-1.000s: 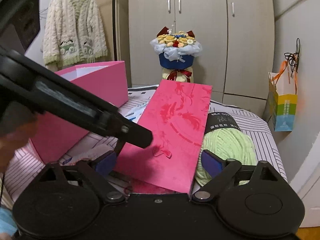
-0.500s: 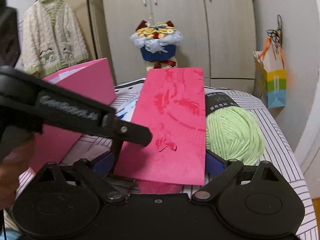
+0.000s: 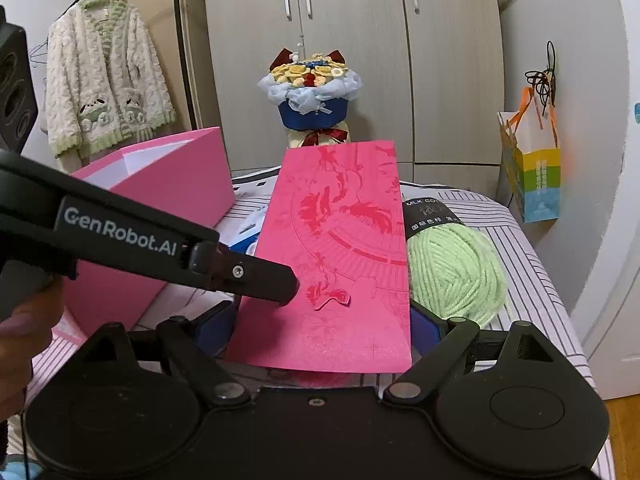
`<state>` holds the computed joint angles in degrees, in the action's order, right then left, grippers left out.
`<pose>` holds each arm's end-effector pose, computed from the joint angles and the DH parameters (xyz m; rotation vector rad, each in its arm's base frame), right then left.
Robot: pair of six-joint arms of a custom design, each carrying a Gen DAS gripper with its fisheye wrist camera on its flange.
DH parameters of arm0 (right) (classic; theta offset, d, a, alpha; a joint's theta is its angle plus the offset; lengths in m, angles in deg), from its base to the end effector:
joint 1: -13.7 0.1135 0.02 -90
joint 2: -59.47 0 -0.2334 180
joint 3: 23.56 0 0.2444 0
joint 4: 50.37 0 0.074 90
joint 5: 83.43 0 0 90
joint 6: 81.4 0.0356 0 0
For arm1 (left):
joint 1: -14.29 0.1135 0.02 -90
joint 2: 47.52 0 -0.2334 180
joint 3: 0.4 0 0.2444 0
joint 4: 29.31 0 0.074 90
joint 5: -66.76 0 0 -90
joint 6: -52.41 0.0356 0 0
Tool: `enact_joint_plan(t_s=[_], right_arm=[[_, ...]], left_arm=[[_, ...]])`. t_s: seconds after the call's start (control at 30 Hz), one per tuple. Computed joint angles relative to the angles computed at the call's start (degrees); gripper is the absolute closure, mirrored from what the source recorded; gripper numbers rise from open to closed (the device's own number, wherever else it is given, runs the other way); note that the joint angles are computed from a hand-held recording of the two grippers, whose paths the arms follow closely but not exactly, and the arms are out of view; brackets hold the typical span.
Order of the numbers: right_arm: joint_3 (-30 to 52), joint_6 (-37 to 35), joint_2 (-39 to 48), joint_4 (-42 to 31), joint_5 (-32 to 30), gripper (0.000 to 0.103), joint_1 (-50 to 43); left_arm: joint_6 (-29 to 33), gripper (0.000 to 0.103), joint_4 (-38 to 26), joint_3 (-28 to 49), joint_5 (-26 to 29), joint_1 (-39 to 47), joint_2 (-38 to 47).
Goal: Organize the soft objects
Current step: 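Grasp the red envelope's end with the left tool and lift, then carry the red envelope into the pink box and release it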
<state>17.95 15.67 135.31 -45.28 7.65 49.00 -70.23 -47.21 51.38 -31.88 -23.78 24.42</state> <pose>0.2129 0.1499 0.1484 -0.5032 2.0489 0.4284 0.2104 -0.1580 0.1839 0.0241 2.2742 -0.5006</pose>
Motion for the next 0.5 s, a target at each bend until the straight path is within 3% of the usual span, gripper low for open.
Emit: enact_joint_plan(t_s=[0.5], right_arm=[[-2.5,0.3,-23.4,-21.6,2.4,0.012,6.8]], left_arm=[[-6.6,0.077,-16.0,-2.3,-11.8,-14.0,-17.6]])
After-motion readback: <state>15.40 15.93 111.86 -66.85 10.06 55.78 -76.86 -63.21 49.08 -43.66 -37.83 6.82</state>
